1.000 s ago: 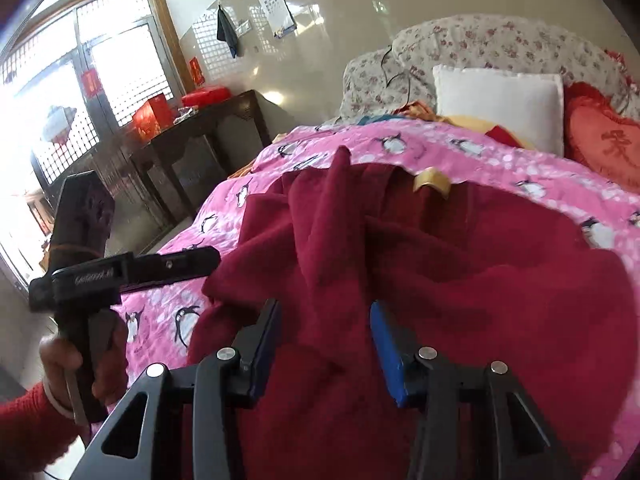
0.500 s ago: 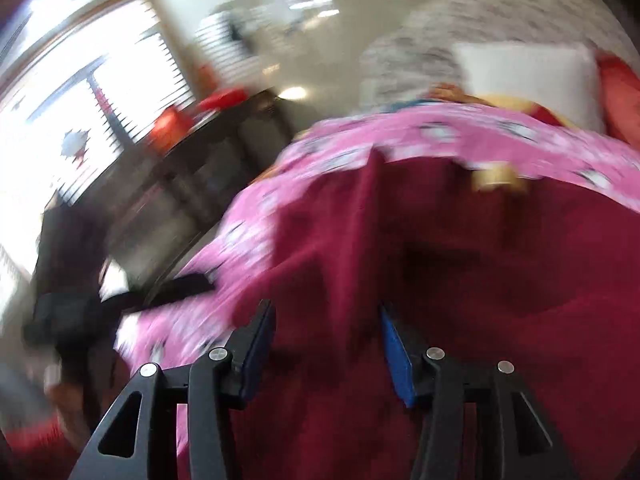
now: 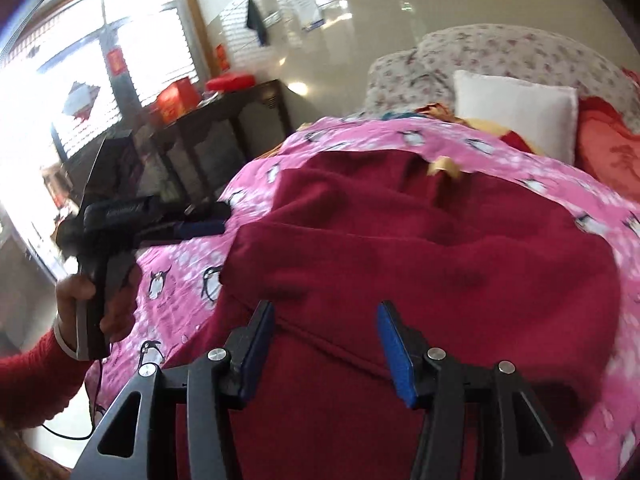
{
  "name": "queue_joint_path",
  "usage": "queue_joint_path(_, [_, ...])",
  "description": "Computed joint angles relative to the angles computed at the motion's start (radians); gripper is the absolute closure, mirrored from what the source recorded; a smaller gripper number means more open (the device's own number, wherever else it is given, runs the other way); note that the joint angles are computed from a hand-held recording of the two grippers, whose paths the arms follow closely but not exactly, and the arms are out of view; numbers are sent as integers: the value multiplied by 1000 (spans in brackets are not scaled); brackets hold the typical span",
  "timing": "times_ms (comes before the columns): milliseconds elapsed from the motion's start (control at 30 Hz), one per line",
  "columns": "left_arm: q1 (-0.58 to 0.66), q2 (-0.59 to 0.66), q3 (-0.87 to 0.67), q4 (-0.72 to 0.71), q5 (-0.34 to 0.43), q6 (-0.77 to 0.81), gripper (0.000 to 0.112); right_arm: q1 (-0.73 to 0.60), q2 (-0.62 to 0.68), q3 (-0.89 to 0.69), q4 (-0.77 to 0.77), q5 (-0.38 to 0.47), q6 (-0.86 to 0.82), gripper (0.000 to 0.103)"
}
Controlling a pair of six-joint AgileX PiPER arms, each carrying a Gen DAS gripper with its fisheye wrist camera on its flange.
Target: Fold small clothes
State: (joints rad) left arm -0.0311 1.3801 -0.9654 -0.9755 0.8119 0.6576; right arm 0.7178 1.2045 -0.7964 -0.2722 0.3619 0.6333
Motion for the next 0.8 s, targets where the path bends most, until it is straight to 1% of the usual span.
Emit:
queue_joint_path(67, [-7, -18, 34, 5, 1, 5, 42, -10, -45, 34, -7, 5, 29, 52])
queue_joint_path(167, [-48, -15, 70, 9, -5, 7, 42, -54, -94, 76, 72, -6, -24, 52])
queue_joint_path(200, [-74, -11, 75, 22, -21, -1, 42, -62, -105, 88, 80, -10, -27, 52])
queue_joint_path(267, [-150, -22, 89, 94, -116, -54, 44, -67, -125, 100, 98, -8, -37, 52])
queue_joint_path(300, [-180, -29, 97, 126, -161, -76, 58, -66, -134, 105, 97, -5, -36, 52])
queue_joint_path(333, [-205, -36, 101, 157, -195, -105, 69, -56, -143, 107, 67, 3, -7, 52])
queue_joint_path(367, [-206, -35, 102, 153, -198, -105, 87, -44, -155, 109, 17, 16, 39, 52])
queue_joint_path(433, [-184, -59, 112, 91, -175, -53, 92, -5, -189, 109, -167, 73, 209, 52])
queue_joint_path(467, [-182, -72, 113, 87, -178, -44, 96, 17, -200, 105, -245, 105, 286, 52])
queue_joint_path(500, [-185, -99, 107, 101, -179, -46, 96, 22, -218, 103, -297, 132, 330, 52])
queue_joint_path(533, [-175, -114, 92, 86, -164, -25, 97, 8, -240, 100, -323, 150, 347, 52])
queue_joint_path(600, [-164, -112, 38, 75, -134, -6, 97, -59, -283, 93, -315, 166, 341, 52])
queue_joint_path(700, [-201, -68, -79, 148, -164, -68, 98, -132, -287, 50, -294, 210, 317, 52])
queue_joint_path(733, [-213, -37, -132, 185, -175, -100, 99, -159, -281, 33, -269, 214, 286, 52])
queue_joint_path(767, [-211, -17, -157, 193, -177, -107, 99, -184, -277, 26, -233, 204, 242, 52])
queue_joint_path(800, [-206, 8, -193, 206, -183, -121, 99, -186, -271, 20, -229, 206, 232, 52])
